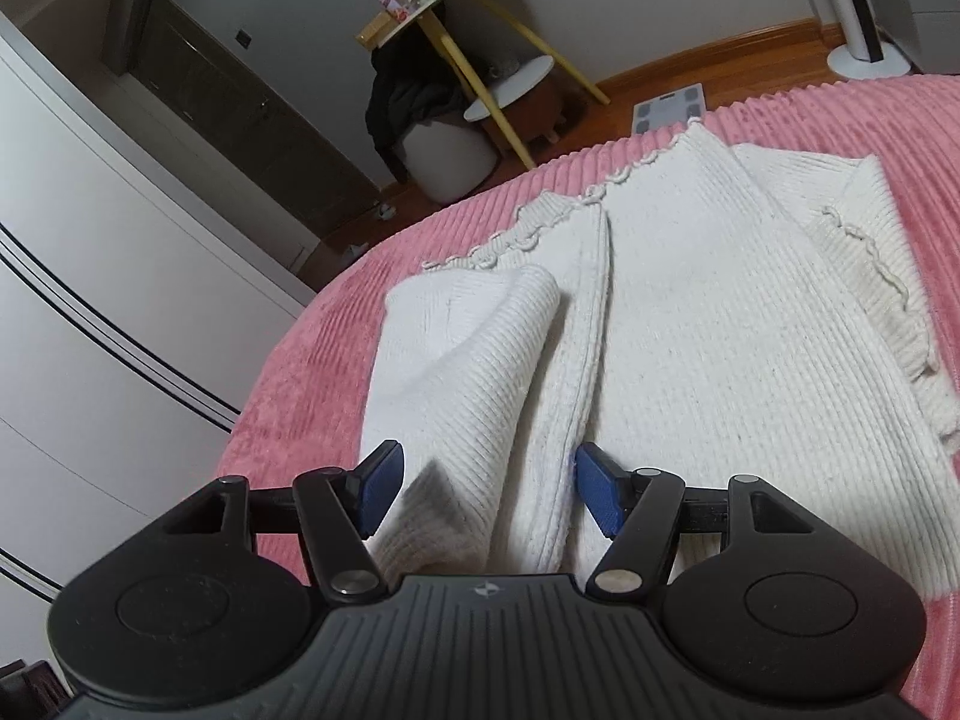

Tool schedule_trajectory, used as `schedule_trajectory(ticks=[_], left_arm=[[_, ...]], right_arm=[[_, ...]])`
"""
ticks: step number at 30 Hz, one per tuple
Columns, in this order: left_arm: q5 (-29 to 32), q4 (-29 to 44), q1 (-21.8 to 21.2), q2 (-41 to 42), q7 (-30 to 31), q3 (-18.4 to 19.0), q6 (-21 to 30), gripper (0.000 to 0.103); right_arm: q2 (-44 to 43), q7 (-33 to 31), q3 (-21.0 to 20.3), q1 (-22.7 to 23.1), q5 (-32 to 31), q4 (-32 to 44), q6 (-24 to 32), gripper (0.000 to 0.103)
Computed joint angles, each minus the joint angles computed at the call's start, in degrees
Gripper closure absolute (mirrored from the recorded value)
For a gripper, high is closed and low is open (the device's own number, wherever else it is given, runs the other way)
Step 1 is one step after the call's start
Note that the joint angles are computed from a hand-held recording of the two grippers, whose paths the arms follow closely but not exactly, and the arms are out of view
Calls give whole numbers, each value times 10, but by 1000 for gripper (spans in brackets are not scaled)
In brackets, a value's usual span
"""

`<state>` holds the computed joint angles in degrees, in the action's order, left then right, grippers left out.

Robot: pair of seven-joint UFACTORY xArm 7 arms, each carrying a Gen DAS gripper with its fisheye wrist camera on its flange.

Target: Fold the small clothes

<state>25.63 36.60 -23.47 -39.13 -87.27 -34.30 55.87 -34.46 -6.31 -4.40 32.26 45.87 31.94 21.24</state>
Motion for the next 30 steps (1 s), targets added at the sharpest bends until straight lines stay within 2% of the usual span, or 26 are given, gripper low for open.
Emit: schedule_trajectory(ticks=[3,6,8,10,13,17,20,24,25,26,28,30], left_arm=[[4,8,4,12,2,-7,22,30],[-1,4,-3,16,0,3,17,29],[1,4,-4,18,-1,3,19,27],[4,4,-5,21,-3,3,19,26],[3,2,-9,22,-7,7,14,26],[7,-1,-10,20,-12,7,11,24],[10,-6,-10,14,-19,7,-1,23],[13,-4,-9,22,-21,3,-19,22],[16,-2,-8,26,-21,1,-24,22],[20,0,-8,30,-21,-2,-28,22],[28,4,-7,38,-20,-7,-32,21],[37,7,-5,44,-22,-11,-39,20]], right_arm=[[10,4,10,-5,-17,6,8,39],[23,8,25,-13,-41,14,13,40],[30,10,35,-18,-60,18,13,57],[33,-3,26,-8,-54,19,9,72],[29,-9,34,-10,-65,16,-3,82],[-5,32,103,-75,-186,2,-39,86],[-48,76,178,-166,-295,-23,-76,86],[-79,107,224,-260,-391,-52,-82,86],[-73,108,223,-268,-406,-55,-72,84],[-61,105,204,-257,-408,-53,-50,82],[-53,105,142,-211,-378,-62,-44,78],[-61,100,64,-153,-336,-64,-40,68]])
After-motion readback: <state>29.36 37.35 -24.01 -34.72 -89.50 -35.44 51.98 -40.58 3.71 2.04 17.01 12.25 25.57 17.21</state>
